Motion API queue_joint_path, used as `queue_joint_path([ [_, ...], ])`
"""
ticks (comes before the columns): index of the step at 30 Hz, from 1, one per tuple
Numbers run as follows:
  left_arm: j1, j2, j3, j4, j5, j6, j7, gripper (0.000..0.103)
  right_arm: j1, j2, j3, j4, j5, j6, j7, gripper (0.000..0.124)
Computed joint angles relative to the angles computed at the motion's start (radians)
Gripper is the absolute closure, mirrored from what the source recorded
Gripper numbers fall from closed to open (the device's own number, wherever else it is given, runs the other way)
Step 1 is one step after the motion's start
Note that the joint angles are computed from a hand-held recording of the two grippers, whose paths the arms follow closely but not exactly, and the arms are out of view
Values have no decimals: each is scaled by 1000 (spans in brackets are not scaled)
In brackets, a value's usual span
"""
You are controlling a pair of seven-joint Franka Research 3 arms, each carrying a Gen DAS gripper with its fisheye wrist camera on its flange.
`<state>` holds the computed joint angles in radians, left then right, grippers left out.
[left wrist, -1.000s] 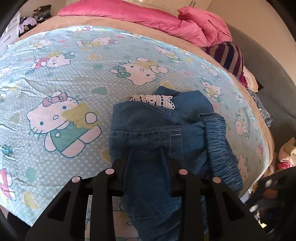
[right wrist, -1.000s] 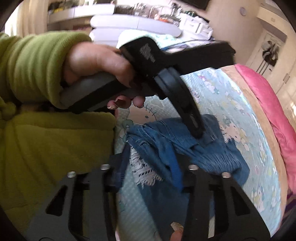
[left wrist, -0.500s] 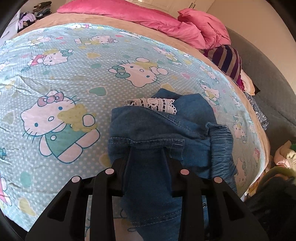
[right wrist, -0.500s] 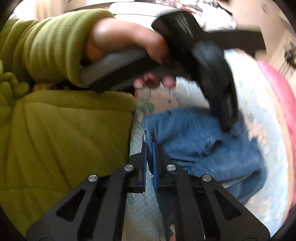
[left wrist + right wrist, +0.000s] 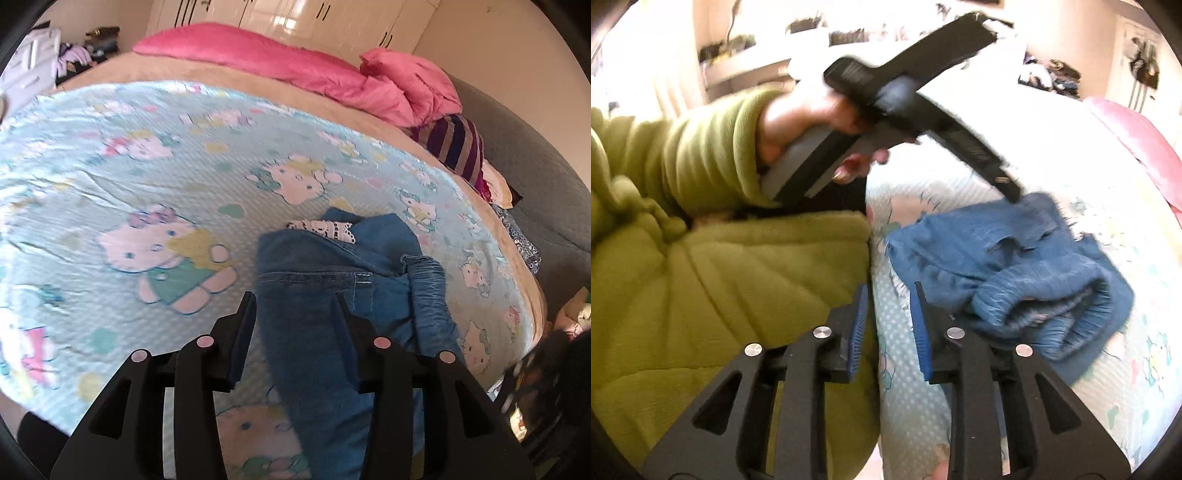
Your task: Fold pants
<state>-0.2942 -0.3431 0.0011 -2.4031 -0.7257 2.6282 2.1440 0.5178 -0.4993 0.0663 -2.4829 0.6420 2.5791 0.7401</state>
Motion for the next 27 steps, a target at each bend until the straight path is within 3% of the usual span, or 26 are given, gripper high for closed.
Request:
queue_joint_path([
  [2, 17, -50, -18, -44, 49, 23, -18, 65, -15, -11, -13, 9, 18, 30, 20, 98],
  [5, -16, -105, 7, -83, 67, -10, -9, 74, -57, 36, -21, 66, 28, 70, 94, 97],
  [8, -52, -138, 24, -110, 71, -61, 7, 74, -155, 126, 32, 163, -106, 70, 272, 97],
  [10, -67, -150, 17, -127, 83, -84, 17, 74, -168, 187, 42, 216, -161, 64, 331, 97],
  [14, -69, -144, -10, -139, 151, -81, -9, 74, -185, 336, 64, 345, -288, 3, 467, 98],
  [18, -75, -138, -2, -138, 163, -93, -16, 74, -176, 426, 45, 413, -324, -63, 449, 97],
  [22, -82, -132, 6, -140, 161, -91, -9, 74, -177, 501, 43, 470, -414, -118, 523, 94],
  [23, -83, -132, 6, -141, 158, -92, -8, 74, -176, 510, 41, 477, -395, -140, 510, 99],
  [24, -82, -134, 6, -140, 158, -94, -10, 74, -175, 510, 41, 476, -361, -154, 482, 115],
  [27, -82, -135, 6, -138, 157, -100, -13, 74, -171, 483, 42, 452, -378, -122, 518, 119],
])
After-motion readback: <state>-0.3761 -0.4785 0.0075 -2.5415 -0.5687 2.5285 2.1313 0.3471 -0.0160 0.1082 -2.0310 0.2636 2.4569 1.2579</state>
